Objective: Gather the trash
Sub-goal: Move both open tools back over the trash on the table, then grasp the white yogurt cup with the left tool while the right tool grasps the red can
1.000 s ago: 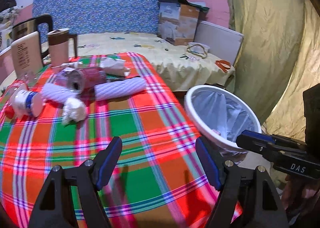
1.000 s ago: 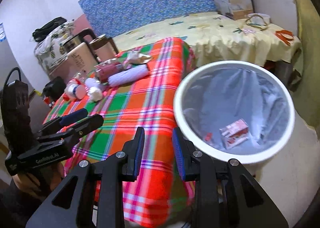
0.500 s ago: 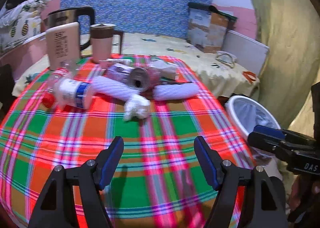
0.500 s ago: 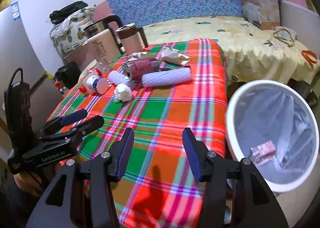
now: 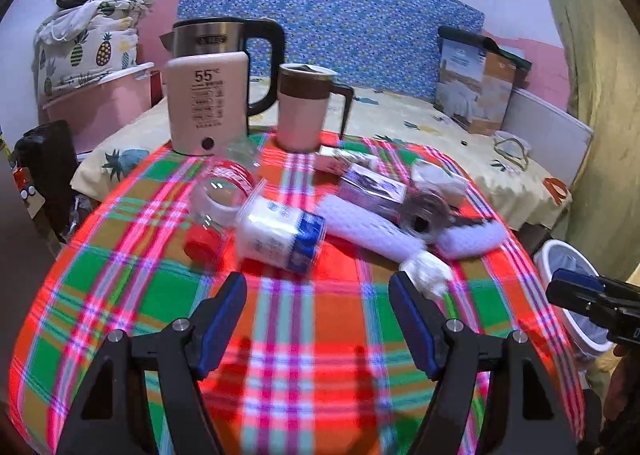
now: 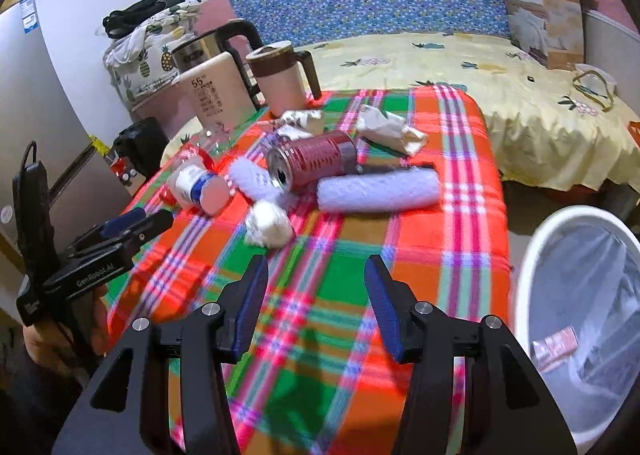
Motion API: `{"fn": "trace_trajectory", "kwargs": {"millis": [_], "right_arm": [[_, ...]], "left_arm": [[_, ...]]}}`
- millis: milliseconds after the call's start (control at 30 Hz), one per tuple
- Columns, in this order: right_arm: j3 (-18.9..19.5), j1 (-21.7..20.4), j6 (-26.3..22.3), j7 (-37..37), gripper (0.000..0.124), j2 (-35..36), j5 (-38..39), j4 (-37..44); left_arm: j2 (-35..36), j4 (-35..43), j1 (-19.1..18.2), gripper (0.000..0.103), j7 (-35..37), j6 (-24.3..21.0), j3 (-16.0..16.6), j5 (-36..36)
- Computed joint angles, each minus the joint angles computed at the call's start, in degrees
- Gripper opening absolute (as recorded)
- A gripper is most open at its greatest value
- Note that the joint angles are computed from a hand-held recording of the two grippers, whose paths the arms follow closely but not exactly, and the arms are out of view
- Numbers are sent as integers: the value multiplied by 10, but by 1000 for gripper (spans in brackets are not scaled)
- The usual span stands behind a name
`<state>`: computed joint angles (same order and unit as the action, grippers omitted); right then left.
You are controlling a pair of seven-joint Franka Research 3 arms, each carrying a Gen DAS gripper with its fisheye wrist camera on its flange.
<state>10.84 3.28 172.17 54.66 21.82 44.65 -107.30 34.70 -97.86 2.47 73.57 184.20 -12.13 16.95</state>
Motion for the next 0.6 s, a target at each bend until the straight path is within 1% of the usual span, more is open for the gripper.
{"fn": "trace_trajectory", "kwargs": {"millis": [67,100,133,167,200,267,333,367,433,467,533,600], "right_arm": [[9,-5,0,-1,52,16,9,24],[13,-7,-3,1,53,27,14,40],[9,-2,-6,10,55,38,10,56],[4,4,-7,21,57,45,1,67],[-10,17,-8,42,60,58,-16,86],[-28,34,-11,78,61,77,-49,113],[-68,69,-19,139,61,105,-101,155],[-74,73,-23,155,61,114,-117,167],[-96,89,-37,198,61,143,-154,211],[-113,101,-45,224,61,157,-175,230],[-161,132,-68,291,61,189,-220,273],[-164,129,-92,319,64,202,-238,291]], "left_arm": [[16,24,1,77,6,-9,2,3],[23,34,8,77,13,-11,-5,4],[29,42,12,78,20,-14,-11,5],[36,54,10,78,23,-20,-8,5],[43,64,10,78,28,-25,-9,4],[55,80,15,78,41,-30,-16,3],[63,92,19,78,51,-36,-22,-1],[67,97,21,78,57,-37,-25,-3],[75,110,18,79,64,-38,-21,-6],[77,115,14,80,65,-39,-16,-7],[85,127,14,81,73,-43,-17,-9],[92,137,19,84,83,-48,-24,-12]]}}
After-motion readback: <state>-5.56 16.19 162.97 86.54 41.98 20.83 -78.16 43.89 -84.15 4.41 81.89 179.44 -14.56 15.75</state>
